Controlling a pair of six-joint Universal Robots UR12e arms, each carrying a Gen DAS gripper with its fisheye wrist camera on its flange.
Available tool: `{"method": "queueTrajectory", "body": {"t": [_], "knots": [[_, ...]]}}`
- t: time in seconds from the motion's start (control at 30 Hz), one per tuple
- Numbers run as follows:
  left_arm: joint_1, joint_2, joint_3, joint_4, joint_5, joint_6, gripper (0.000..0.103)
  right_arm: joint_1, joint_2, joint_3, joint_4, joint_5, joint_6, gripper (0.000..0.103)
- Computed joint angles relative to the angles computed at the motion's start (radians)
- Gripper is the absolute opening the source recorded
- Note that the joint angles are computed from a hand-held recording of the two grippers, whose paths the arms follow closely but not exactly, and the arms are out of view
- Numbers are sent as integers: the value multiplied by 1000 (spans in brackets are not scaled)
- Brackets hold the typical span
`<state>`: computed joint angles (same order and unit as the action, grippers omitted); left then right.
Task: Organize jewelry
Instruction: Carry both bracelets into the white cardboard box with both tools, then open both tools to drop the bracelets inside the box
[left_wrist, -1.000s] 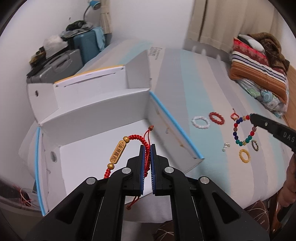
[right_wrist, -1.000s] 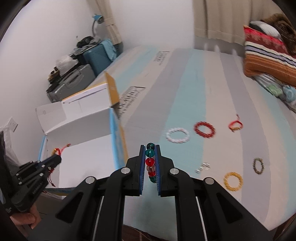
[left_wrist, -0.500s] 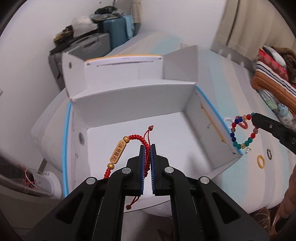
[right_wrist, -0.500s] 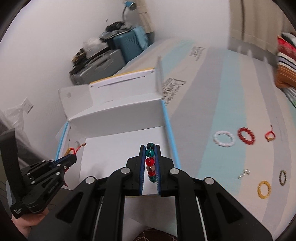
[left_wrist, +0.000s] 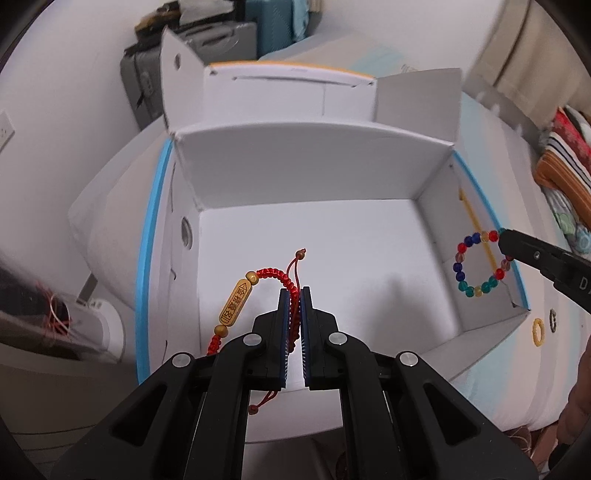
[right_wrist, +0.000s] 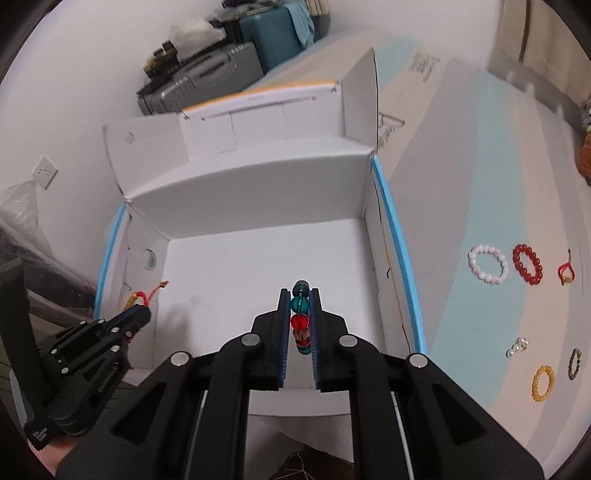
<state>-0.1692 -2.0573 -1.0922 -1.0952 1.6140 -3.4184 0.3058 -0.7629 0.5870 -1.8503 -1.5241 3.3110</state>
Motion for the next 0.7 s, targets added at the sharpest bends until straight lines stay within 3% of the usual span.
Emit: {"method": "queueTrajectory", "body": {"t": [0.33,0.43,0.7], "knots": [[15,-39,59,-153,5,-12,5,-4,130,-242,282,11,-1,9],[21,-45,69,-184,-15,-17,5,-1,139,-259,299,0,-5,9],[19,-41,70,-188,17,-23,8,3,137,-253,289,-13,12,12]]}}
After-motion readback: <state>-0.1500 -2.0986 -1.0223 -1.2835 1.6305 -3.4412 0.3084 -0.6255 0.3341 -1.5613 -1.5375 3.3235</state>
